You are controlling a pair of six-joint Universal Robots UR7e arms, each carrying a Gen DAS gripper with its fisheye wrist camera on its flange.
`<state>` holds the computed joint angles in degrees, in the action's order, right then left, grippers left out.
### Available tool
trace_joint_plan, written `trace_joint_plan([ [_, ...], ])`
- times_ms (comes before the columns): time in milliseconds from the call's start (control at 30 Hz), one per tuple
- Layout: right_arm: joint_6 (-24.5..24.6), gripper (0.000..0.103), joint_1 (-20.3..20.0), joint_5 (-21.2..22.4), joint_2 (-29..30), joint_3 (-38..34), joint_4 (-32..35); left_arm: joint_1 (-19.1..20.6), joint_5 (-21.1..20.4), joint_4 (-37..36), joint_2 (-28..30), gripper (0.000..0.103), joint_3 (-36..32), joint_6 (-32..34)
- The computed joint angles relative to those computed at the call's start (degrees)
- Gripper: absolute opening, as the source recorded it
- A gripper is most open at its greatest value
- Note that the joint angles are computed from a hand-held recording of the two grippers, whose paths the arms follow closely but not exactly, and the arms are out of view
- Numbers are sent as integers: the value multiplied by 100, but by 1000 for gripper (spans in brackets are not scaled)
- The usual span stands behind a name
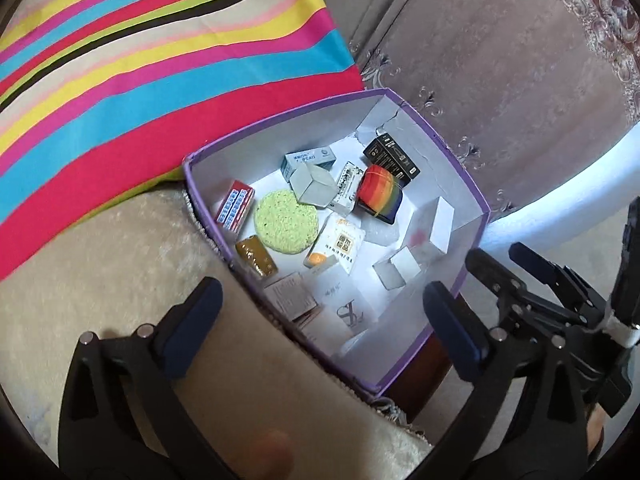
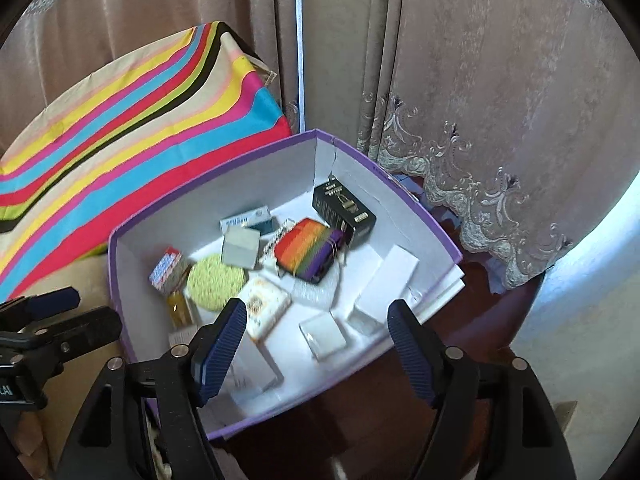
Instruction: Organize objects
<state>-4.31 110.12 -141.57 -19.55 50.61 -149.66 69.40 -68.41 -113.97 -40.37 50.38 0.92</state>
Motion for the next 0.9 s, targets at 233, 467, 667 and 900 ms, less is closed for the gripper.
trace_joint_plan([
  [233, -40, 74, 149, -357, -31, 148, 28, 4, 77, -46, -39, 101, 98, -111],
  [467, -90, 74, 171, -420, 159, -140, 283, 30, 74, -54, -25, 101, 88, -158],
  [667, 50, 74, 145, -396, 45, -16, 265, 23, 102, -55, -24, 101, 100, -161],
  [900, 153, 75, 148, -241, -71, -22, 344, 22, 112, -50, -14, 101, 93, -181],
])
